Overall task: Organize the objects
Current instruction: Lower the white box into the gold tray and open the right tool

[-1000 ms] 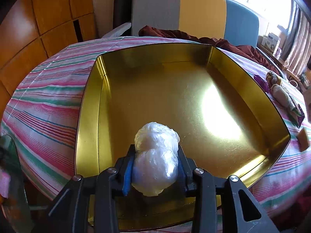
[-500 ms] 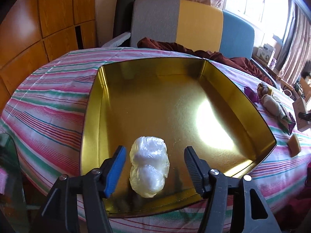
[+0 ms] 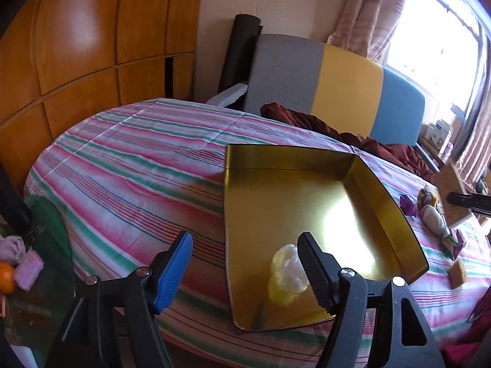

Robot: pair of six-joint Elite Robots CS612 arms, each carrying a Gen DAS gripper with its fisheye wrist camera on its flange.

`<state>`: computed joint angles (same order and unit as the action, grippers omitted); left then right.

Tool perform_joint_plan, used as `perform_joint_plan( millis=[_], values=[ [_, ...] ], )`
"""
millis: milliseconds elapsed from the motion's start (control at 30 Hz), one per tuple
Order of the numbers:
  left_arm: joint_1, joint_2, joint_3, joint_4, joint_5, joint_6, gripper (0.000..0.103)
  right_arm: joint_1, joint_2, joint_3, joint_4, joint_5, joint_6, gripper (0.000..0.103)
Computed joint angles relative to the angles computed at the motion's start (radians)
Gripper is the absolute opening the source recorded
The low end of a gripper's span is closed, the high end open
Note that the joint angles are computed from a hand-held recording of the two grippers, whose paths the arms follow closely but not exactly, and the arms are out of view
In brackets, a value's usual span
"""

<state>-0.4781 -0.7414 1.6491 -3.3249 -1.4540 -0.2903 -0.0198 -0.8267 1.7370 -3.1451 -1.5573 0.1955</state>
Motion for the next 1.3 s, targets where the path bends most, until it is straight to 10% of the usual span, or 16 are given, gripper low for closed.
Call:
perform_joint_plan(
  millis=[367,600,767,1033,1300],
  values=[
    [0.015,-0.007,0.005,0.052,0.011,-0.073,0.094,0.166,0.234,-0.445,0.408,0.119,-0.087,0.050],
    [0.023,-0.003,0.003,0.054,0.046,-0.124,0.101,0.195,0.288,-0.538,0.514,0.139,-0.069,0.053],
    [0.032,0.001,-0.001,0.067,0.050,-0.168,0.101,0.177,0.291,-0.531,0.533,0.330,-0.075,0.065],
    [0.031,0.008,-0.001,0.049,0.060,-0.169,0.103,0.161,0.228,-0.396,0.319,0.315,-0.041,0.101],
    [0.004,0.000,0.015,-0.014,0.123,-0.098,0.103,0.131,0.140,-0.213,0.059,0.177,-0.018,0.102]
  ],
)
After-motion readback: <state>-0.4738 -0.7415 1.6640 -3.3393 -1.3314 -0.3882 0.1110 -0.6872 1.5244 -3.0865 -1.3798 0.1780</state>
